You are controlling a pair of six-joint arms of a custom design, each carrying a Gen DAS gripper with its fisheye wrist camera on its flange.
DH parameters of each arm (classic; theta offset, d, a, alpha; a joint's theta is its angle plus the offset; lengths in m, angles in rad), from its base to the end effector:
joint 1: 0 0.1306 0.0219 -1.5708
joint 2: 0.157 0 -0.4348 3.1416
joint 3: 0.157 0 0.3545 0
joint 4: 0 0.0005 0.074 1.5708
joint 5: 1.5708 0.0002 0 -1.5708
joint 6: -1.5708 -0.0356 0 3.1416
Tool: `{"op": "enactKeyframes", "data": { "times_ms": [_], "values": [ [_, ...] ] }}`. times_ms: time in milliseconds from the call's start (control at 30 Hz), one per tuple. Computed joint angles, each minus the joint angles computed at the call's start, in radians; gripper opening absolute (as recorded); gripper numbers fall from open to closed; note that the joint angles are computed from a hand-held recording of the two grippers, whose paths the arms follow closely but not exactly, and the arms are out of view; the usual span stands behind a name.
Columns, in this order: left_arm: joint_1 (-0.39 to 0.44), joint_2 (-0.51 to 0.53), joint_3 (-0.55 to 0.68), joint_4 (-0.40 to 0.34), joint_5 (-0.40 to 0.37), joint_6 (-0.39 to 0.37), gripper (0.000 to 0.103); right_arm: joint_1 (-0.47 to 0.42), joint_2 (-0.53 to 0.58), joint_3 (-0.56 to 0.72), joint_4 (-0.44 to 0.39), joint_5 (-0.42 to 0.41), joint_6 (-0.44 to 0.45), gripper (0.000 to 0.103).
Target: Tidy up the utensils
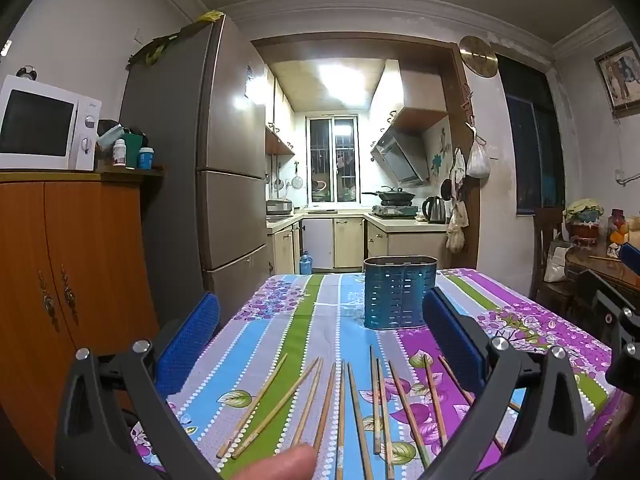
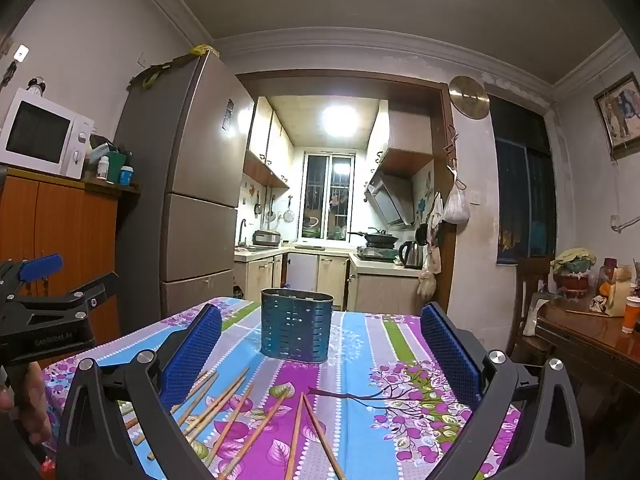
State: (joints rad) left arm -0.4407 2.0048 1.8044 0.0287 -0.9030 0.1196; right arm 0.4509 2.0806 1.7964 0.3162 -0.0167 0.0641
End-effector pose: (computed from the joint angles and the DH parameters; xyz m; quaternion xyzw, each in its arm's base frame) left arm 0.6504 -0.2764 0.4045 -0.1673 0.7245 0.1606 0.6491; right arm 0.6666 0.3228 0.3762 -0.1830 0.6712 0.1438 0.7038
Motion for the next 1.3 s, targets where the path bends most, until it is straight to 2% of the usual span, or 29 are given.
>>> {"op": "enactKeyframes", "data": {
  "times_ms": [333,767,1067,1300],
  "values": [
    [0.004,0.003,-0.012,0.032,0.0,-0.036,0.098,0.001,0.005,0.01,-0.008,-0.002,0.001,0.1],
    [0.012,0.015,0.021,-0.046,0.017,-0.001,0.098,0.004,0.012,0.013,0.002,0.001,0.025,0.1],
    [0.013,0.017,0.017,-0.035,0.008,-0.01,0.098,-0.001,0.012,0.008,0.008,-0.014,0.027,0.1],
    [0.022,0.022,0.035,-0.086,0.016,0.03,0.098,-0.002,0.017,0.009,0.036,0.001,0.043,0.1]
  ]
}}
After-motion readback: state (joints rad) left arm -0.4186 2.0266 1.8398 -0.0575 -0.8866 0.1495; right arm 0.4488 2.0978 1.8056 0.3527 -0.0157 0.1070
